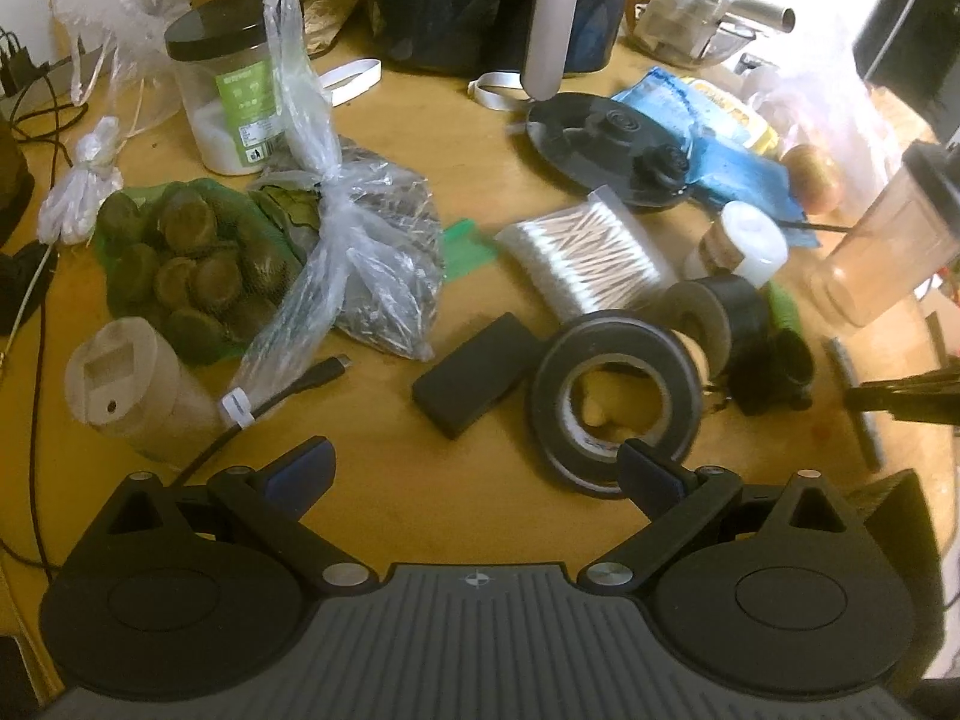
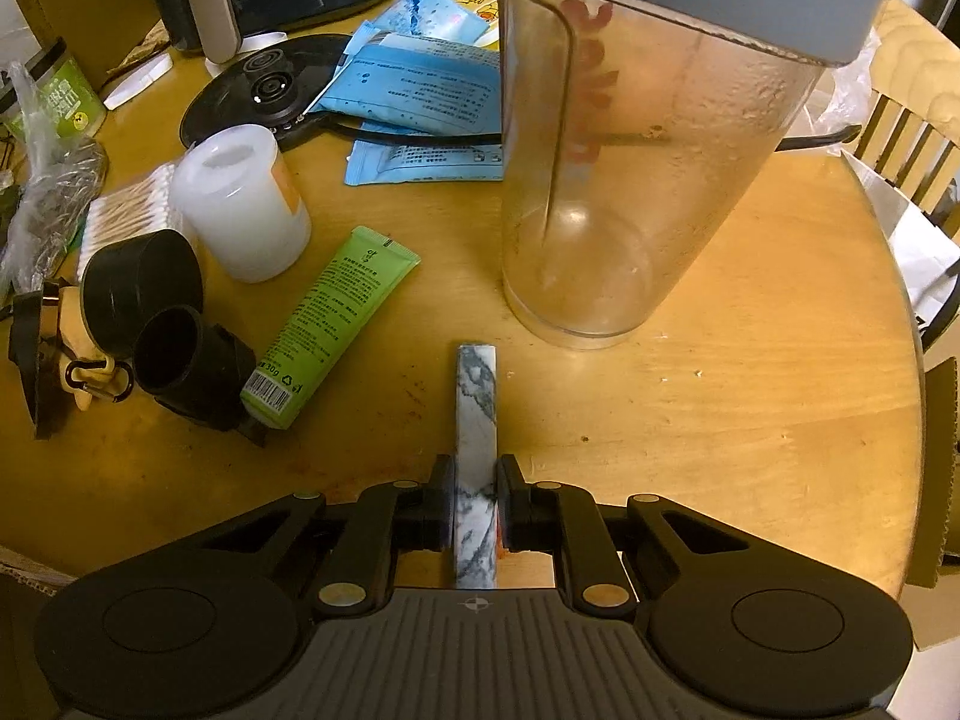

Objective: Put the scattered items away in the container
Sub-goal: 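Lift the strip with the right tool while the left tool moves toward the black block, then grasp the black rectangular block with the left tool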

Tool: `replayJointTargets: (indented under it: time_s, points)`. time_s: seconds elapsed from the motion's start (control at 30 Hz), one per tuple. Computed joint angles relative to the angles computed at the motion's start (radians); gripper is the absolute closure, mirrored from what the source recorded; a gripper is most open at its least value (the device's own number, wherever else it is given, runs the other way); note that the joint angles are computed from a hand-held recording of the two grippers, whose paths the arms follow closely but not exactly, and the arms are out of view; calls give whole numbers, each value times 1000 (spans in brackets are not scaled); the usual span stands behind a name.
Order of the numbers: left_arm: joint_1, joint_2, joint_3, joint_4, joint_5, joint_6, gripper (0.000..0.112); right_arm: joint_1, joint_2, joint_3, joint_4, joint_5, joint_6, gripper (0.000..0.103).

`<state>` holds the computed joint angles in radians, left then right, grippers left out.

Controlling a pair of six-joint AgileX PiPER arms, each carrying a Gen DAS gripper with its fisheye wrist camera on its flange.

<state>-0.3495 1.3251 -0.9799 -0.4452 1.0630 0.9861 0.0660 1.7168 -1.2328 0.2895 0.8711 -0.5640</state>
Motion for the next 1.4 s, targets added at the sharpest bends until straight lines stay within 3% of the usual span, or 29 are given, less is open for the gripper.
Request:
replayJointTargets:
  time_s: [0.37,0.47,0.57,0.93,1.03,1.4]
  points:
    - [-92,-14,53,45,-166,130,11,-63,-52,-4,85,79,-34,86]
    - [-122,-11,61,77,-198,143,27,-83,-72,0,101,101,-41,86]
    - [-148,-1,67,107,-233,154,29,-102,-94,10,114,118,-48,86]
    - [-224,3,98,175,-322,284,36,-177,-177,75,142,148,-39,86]
    - [-248,12,104,199,-340,316,51,-193,-193,89,143,152,-31,86]
    - [-305,50,110,244,-391,399,53,-243,-238,133,152,155,-8,86]
